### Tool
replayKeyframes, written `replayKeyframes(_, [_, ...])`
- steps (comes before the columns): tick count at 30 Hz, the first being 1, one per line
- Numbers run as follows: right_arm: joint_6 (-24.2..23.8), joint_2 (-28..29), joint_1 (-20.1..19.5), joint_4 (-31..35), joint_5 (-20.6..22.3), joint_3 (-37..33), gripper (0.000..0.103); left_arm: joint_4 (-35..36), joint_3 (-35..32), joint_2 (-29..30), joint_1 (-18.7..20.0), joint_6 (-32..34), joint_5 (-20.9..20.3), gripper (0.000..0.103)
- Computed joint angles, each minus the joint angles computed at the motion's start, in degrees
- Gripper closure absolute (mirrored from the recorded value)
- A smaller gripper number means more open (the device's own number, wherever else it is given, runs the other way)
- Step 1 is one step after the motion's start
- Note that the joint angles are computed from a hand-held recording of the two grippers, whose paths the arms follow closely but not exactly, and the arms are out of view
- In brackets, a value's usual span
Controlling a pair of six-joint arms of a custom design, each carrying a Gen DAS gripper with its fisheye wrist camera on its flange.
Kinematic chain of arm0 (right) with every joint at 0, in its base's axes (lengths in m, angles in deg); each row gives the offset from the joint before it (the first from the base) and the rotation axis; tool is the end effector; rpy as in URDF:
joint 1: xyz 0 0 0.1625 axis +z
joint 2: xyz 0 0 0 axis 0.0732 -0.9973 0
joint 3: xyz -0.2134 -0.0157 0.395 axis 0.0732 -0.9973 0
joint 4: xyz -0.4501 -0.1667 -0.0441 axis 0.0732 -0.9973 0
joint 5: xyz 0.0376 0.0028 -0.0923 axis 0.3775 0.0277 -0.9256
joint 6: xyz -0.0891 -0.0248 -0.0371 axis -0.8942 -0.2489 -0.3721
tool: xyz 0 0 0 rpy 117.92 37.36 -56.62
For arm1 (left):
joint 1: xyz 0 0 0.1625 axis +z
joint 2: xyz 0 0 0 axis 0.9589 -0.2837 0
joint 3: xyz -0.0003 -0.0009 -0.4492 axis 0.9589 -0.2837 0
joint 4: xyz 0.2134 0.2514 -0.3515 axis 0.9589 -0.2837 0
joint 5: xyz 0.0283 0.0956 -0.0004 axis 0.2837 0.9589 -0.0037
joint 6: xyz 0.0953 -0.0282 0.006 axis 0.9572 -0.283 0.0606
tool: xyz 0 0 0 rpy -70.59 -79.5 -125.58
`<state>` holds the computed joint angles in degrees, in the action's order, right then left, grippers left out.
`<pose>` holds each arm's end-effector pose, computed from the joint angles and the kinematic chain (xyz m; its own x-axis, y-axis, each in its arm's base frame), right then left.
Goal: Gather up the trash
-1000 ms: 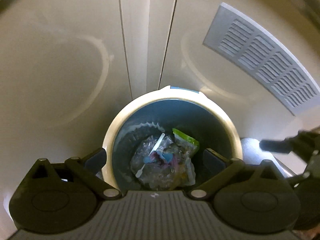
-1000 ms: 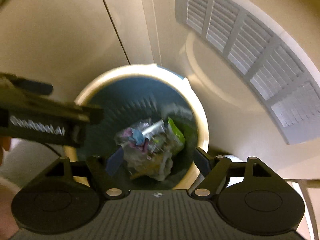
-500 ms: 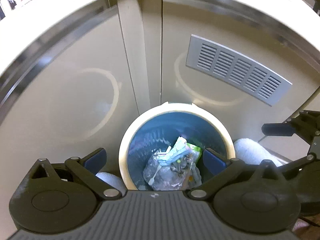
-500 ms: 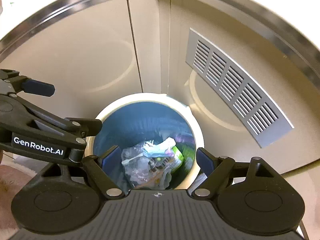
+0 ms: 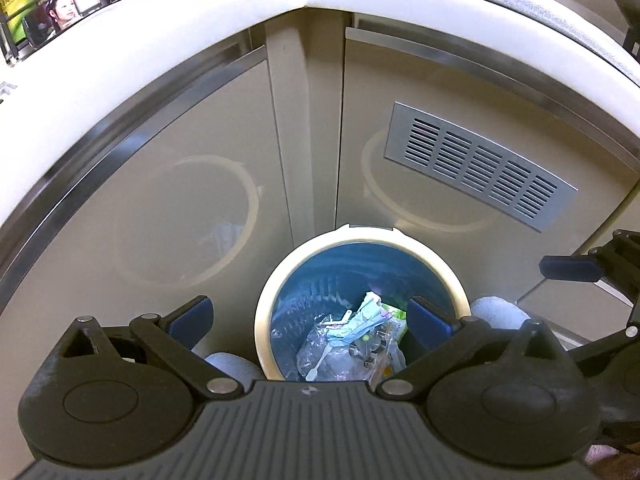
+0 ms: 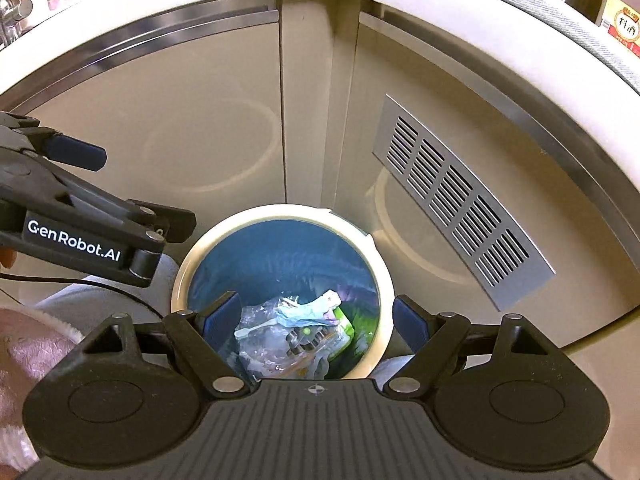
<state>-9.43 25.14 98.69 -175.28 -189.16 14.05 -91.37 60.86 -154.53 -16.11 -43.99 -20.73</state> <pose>0.2801 -0.7772 0.0582 -0.3840 -0.7709 0.5081 -0.8906 0.4544 0.0164 -0.1696 -0.6813 0.2585 -0.6230 -0.3425 -0.7032 0.2278 0.7806 -0.5821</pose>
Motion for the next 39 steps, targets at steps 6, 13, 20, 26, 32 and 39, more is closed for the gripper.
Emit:
replayKeyframes(6, [0.2,-0.1,0.0,0.0,-0.1,0.1,0.018,-0.3,0.1,0.0,-0.1,0.6,0.0,0.0])
replayKeyframes(13, [0.5,0.1,0.1,0.7,-0.4,-0.2,0.018,-0.4,-0.1,0.2,0.0,0.8,-0.1,0.0])
replayKeyframes(20, [0.8,0.5,0.1,1.2,-0.9,-0.6,0.018,0.0,-0.2,0.2,0.1,0.6,-0.2,0.0])
replayKeyframes(26, [0.6,0.7,0.2,1.1,-1.1,-0.7,0.018,-0.4,-0.1,0.2,0.1,0.9,-0.3,0.0])
replayKeyframes(32, [1.1,0.7,0.1,1.1,-1.0,-0.7,0.018,-0.5,-0.3,0.4,0.1,1.7,-0.3,0.0])
replayKeyframes(39, [0.5,-0.5,-0.3,-1.7,2.3,0.5,0.018,-1.5,-0.1,0.3,-0.1,2.2,0.6,0.0])
